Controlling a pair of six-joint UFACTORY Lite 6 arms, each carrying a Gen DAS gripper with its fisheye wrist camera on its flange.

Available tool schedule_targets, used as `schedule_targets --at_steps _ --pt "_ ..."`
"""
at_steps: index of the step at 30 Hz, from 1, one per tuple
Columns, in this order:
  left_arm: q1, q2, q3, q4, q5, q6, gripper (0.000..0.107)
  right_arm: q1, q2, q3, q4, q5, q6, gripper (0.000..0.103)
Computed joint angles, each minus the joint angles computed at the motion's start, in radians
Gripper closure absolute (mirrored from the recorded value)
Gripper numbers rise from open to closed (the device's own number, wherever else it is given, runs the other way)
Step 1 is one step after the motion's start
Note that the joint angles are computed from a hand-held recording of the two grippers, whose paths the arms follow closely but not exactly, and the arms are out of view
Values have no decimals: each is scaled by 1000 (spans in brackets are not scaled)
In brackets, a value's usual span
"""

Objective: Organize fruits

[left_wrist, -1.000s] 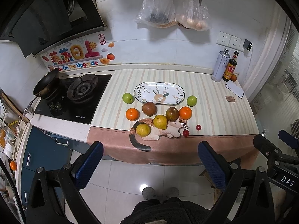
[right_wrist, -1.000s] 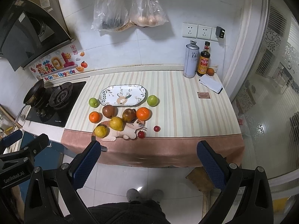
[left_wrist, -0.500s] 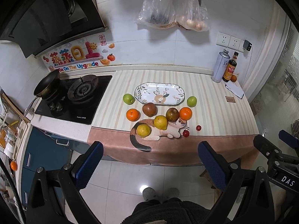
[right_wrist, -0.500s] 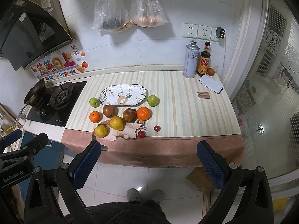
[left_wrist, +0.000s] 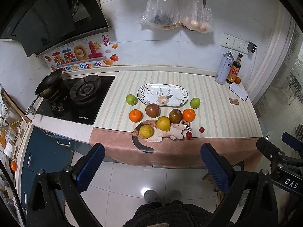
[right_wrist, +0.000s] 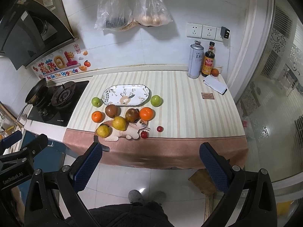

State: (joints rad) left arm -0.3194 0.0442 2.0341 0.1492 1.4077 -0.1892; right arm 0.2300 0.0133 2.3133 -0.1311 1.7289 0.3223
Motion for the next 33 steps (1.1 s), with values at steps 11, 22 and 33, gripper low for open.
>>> schedule_targets --at_steps 11,22,33 --pt "29 -58 -103 -7 -62 -5 4 -84 -63 -148 86 -107 -27 0" --pt "99 56 -331 234 -326 -153 4 -233 -58 -605 352 -469 -188 0" --pt "305 734 225 22 -246 66 4 -212 451 -482 467 -687 -137 0"
